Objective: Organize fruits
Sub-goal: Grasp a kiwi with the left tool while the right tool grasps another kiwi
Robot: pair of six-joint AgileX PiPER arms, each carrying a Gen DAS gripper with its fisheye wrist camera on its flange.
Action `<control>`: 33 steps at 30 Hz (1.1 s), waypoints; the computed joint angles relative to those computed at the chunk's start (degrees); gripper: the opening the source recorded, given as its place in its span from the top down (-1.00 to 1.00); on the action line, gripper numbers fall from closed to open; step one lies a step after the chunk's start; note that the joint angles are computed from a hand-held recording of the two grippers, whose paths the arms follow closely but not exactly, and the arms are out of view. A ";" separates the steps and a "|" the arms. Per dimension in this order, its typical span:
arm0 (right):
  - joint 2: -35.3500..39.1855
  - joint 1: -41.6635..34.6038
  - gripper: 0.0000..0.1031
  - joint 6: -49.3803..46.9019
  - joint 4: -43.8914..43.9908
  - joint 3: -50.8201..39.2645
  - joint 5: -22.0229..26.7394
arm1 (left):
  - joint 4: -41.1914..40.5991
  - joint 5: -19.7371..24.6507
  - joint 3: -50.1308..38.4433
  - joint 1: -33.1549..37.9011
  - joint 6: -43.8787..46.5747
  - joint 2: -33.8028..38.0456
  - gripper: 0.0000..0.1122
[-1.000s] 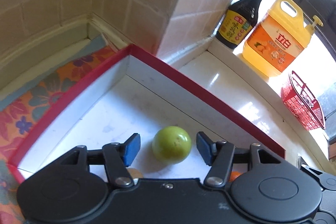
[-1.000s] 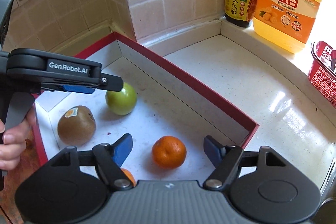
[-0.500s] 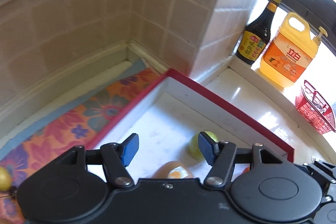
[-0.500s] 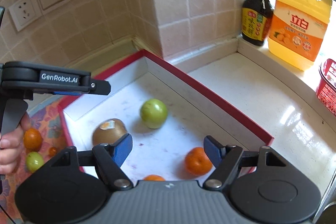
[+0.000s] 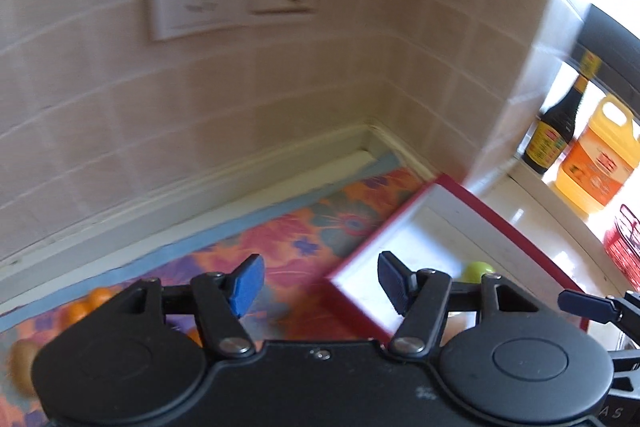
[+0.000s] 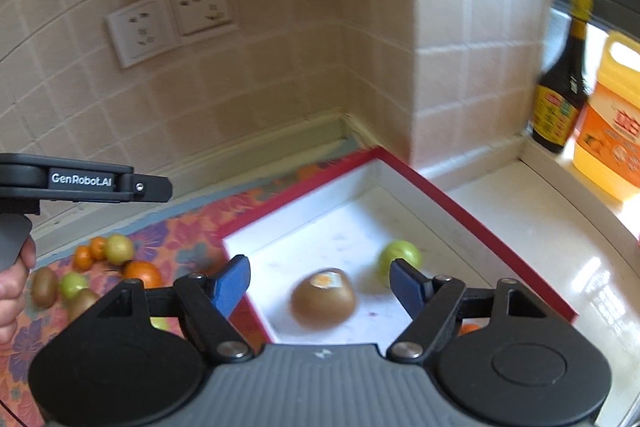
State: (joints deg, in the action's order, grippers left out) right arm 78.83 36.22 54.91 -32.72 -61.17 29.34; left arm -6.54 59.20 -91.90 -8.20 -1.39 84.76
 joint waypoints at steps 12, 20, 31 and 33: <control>9.57 11.81 -0.57 -1.60 -2.17 -15.75 5.92 | -7.47 6.63 0.26 26.46 10.50 -4.61 -0.43; 18.79 17.32 -0.58 -8.38 2.71 -26.78 8.35 | -13.25 9.76 0.00 44.20 18.04 -1.47 -0.43; 36.17 20.69 -0.59 -23.80 17.80 -42.23 5.85 | -13.90 4.97 7.34 52.05 22.48 5.28 -0.43; 40.15 20.43 -0.59 -26.50 21.25 -45.39 5.26 | -13.96 3.08 8.71 51.89 23.19 6.69 -0.43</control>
State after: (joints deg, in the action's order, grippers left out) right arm 118.98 56.65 28.41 -11.47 -106.56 34.61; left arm -20.50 62.28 -83.20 43.70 21.80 91.44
